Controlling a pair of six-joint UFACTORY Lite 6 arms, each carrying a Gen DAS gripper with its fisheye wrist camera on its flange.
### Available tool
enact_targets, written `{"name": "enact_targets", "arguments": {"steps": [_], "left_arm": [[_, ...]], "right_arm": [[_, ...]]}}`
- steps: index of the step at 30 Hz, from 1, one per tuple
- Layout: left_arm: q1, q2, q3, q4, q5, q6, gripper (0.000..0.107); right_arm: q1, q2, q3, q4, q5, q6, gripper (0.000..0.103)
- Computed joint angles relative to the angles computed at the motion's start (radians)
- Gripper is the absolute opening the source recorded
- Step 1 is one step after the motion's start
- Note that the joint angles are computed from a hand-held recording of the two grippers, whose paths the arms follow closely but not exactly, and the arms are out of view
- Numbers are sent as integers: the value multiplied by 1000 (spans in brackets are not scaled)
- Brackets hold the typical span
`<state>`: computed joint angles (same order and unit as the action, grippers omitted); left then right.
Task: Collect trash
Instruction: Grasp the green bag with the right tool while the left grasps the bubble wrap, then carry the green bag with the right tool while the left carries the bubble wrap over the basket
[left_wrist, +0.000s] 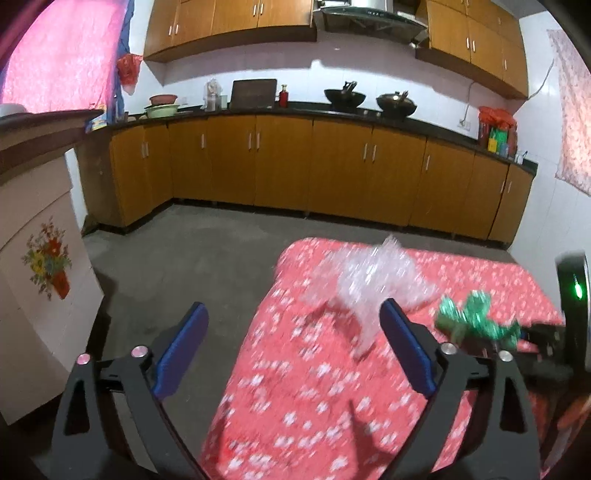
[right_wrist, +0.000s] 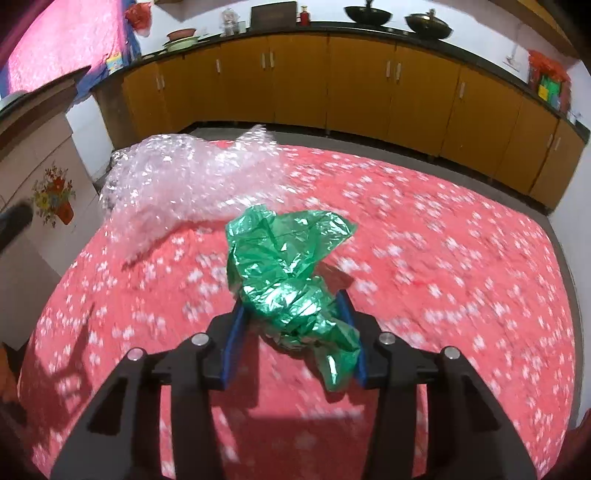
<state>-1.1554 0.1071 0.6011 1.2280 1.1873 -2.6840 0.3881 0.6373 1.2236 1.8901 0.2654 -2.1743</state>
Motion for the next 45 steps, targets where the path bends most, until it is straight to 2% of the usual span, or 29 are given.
{"name": "enact_targets", "arguments": {"steps": [5, 8, 15, 18, 20, 21, 22, 23, 25, 28, 35, 45], "left_arm": [[170, 55, 113, 149, -97, 128, 101], [271, 146, 208, 208, -189, 208, 101], [442, 338, 387, 229, -404, 343, 101], [466, 388, 428, 227, -458, 362, 100], [465, 398, 432, 241, -477, 361, 86], [464, 403, 439, 238, -488, 375, 74], [460, 407, 443, 238, -493, 380, 63], [450, 412, 448, 234, -494, 392, 58], [440, 421, 464, 217, -492, 416, 35], [411, 430, 481, 184, -482, 432, 24], [288, 398, 493, 107, -416, 447, 19], [58, 441, 691, -39, -257, 564, 19]], "right_arm": [[-121, -85, -122, 88, 41, -115, 46], [-217, -99, -148, 52, 66, -113, 46], [-384, -111, -182, -72, 117, -42, 46], [-426, -125, -200, -106, 135, -32, 46], [-444, -135, -215, -115, 146, -34, 46], [-451, -143, -227, -115, 150, -39, 46], [-453, -145, -230, -111, 150, -45, 46], [-461, -153, -244, -104, 156, -58, 46], [-461, -161, -256, -92, 155, -64, 46], [-470, -189, -290, -86, 156, -72, 46], [-547, -285, -379, -121, 183, -72, 46], [-803, -535, -499, -373, 312, 84, 46]]}}
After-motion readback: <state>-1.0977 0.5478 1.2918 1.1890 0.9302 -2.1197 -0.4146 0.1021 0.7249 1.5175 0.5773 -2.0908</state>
